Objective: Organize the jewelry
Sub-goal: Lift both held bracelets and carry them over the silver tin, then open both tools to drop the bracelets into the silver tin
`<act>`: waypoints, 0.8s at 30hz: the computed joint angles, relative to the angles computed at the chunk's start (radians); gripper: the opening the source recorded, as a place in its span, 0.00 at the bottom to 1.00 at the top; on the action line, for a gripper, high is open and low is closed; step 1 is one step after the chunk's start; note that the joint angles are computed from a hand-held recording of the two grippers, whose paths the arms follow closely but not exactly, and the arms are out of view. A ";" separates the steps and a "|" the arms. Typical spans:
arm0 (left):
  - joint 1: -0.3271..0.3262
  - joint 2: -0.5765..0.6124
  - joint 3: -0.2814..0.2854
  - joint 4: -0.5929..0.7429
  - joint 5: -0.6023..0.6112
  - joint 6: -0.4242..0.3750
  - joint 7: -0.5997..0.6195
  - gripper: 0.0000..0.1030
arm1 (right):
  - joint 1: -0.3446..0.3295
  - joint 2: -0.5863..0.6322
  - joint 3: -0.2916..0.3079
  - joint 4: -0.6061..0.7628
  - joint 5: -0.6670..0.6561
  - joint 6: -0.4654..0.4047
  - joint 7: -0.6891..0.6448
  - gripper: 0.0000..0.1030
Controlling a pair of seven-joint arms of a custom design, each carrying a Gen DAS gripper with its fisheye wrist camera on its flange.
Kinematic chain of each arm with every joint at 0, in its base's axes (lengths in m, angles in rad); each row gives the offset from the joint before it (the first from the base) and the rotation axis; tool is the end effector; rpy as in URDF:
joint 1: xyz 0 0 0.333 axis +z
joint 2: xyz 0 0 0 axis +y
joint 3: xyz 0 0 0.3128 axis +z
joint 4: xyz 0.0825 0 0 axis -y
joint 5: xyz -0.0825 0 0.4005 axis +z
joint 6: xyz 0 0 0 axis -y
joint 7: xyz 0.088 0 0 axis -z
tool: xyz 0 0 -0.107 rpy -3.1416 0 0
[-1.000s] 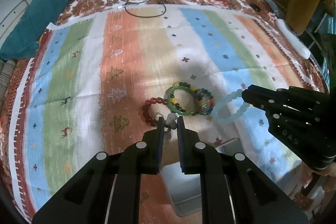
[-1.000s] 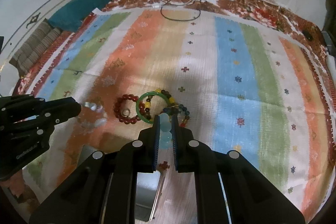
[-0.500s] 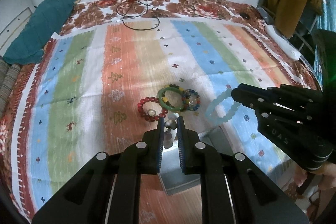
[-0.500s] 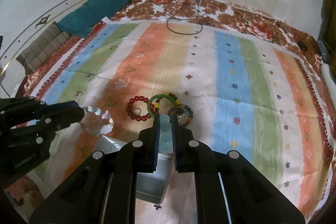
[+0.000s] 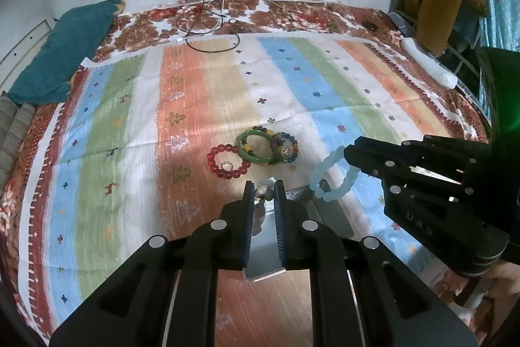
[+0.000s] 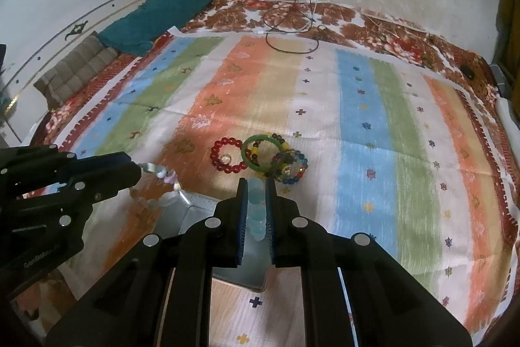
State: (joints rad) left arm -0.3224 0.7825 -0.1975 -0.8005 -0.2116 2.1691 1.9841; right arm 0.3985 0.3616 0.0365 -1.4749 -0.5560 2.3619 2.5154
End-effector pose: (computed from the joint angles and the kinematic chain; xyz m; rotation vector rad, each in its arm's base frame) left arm 0.7348 -0.3438 0.5417 -1.1032 2.5976 -0.9706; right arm 0.6631 0.2962 0.5243 -1.6193 2.0216 -0.7003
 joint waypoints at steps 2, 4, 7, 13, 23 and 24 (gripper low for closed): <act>0.005 -0.019 -0.002 -0.033 -0.005 0.012 0.006 0.11 | 0.003 -0.006 0.000 -0.009 -0.005 0.004 0.009 0.11; 0.008 -0.038 -0.004 -0.065 -0.008 0.025 0.013 0.11 | 0.005 -0.011 0.000 -0.018 -0.008 0.008 0.014 0.11; 0.019 -0.087 -0.009 -0.148 -0.025 0.060 0.027 0.11 | 0.005 -0.024 0.003 -0.036 -0.009 0.015 0.023 0.11; 0.028 -0.141 -0.012 -0.238 -0.047 0.099 0.041 0.11 | 0.005 -0.041 0.011 -0.064 -0.007 0.027 0.037 0.11; 0.019 -0.159 0.002 -0.261 -0.037 0.096 0.012 0.14 | 0.006 -0.053 0.009 -0.087 -0.019 0.038 0.067 0.12; 0.018 -0.154 0.004 -0.252 -0.034 0.088 0.006 0.17 | 0.009 -0.053 0.006 -0.083 -0.028 0.025 0.079 0.16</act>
State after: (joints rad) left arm -0.3042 0.6288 -0.1938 -1.0522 -0.2454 2.2574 1.9903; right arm 0.4079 0.3089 0.0424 -1.5583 -0.5836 2.3871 2.5939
